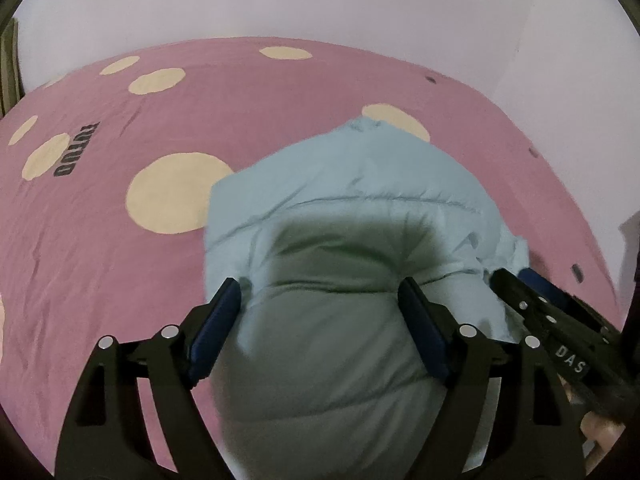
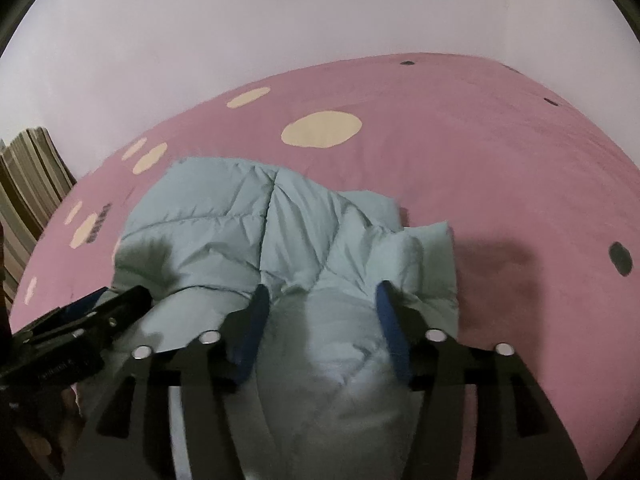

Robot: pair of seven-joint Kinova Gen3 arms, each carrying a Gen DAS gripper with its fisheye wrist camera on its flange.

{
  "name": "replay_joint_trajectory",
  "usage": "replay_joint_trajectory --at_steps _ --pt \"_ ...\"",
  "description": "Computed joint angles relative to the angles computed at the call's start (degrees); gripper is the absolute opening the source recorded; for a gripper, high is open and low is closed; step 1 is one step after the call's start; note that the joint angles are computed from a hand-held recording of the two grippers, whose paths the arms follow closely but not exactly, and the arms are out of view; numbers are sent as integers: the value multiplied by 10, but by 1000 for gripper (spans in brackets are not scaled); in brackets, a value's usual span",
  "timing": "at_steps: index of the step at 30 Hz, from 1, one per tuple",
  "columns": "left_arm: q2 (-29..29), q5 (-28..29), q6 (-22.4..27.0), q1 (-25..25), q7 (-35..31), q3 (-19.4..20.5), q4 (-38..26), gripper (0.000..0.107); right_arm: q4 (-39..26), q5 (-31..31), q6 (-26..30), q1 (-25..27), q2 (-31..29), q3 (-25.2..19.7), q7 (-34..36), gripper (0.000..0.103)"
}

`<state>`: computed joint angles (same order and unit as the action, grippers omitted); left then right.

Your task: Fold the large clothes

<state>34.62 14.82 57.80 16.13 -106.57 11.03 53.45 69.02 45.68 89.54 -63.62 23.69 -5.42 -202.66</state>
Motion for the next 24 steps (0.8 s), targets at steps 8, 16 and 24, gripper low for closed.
replay_joint_trajectory --at_steps 8,16,24 --pt "4 111 61 -108 -8 29 2 82 114 20 -41 -38 -85 -9 -169 71" --pt "26 206 113 -163 -18 44 34 86 227 47 -158 -54 -130 -10 -336 71" --pt "50 238 134 -161 -10 46 25 87 256 87 -182 23 -123 -101 -398 77"
